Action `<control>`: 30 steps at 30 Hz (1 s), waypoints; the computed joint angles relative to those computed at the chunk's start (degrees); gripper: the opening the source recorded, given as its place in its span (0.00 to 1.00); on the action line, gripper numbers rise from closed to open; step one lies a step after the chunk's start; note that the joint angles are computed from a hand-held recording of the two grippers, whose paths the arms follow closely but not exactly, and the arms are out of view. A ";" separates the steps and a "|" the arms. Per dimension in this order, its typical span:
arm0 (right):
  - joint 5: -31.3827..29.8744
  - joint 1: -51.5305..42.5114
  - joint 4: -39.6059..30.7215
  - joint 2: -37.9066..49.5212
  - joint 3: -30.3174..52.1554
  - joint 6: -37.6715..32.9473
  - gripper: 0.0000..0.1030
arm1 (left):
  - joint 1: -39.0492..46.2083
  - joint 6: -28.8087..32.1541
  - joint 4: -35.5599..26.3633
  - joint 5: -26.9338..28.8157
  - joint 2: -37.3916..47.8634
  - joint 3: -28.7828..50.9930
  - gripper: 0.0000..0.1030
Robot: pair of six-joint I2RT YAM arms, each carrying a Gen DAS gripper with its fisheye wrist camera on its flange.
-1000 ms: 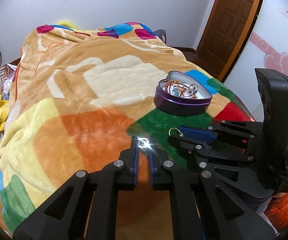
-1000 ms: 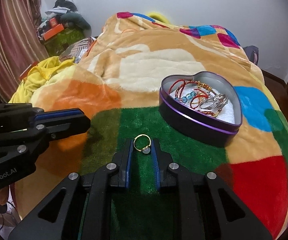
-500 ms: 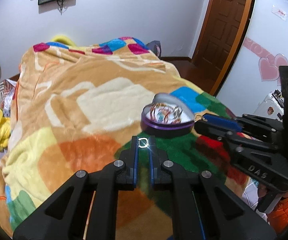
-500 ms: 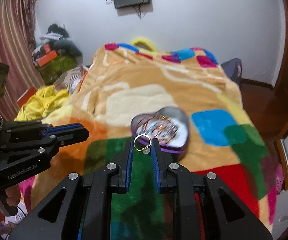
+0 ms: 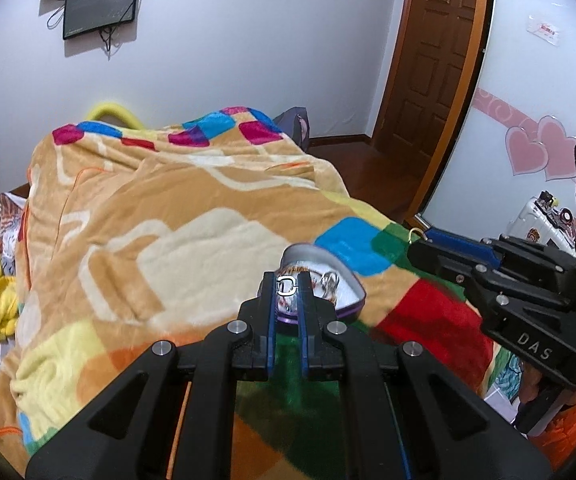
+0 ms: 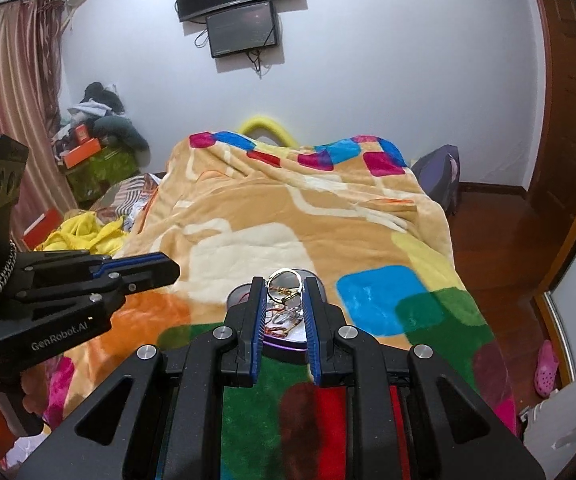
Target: Organize jewelry
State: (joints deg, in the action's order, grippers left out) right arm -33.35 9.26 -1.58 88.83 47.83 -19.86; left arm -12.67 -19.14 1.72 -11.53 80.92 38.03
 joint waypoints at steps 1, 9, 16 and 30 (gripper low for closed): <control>0.11 0.14 0.09 0.44 0.33 0.25 0.16 | 0.08 0.28 0.14 0.12 0.42 0.43 0.07; 0.68 0.52 0.64 4.80 2.62 0.81 0.16 | 1.22 1.83 1.93 1.80 5.82 3.64 0.07; 1.46 1.37 -0.53 9.67 5.15 -0.18 0.16 | 2.72 2.02 3.66 4.76 12.07 5.85 0.07; 2.35 2.20 -2.37 15.17 8.61 -0.66 0.16 | 3.83 2.91 4.36 6.94 20.16 9.89 0.07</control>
State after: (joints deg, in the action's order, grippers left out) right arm -31.00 11.46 -3.95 104.00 56.44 -20.52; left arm -8.84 -16.23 6.09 -4.59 101.08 47.92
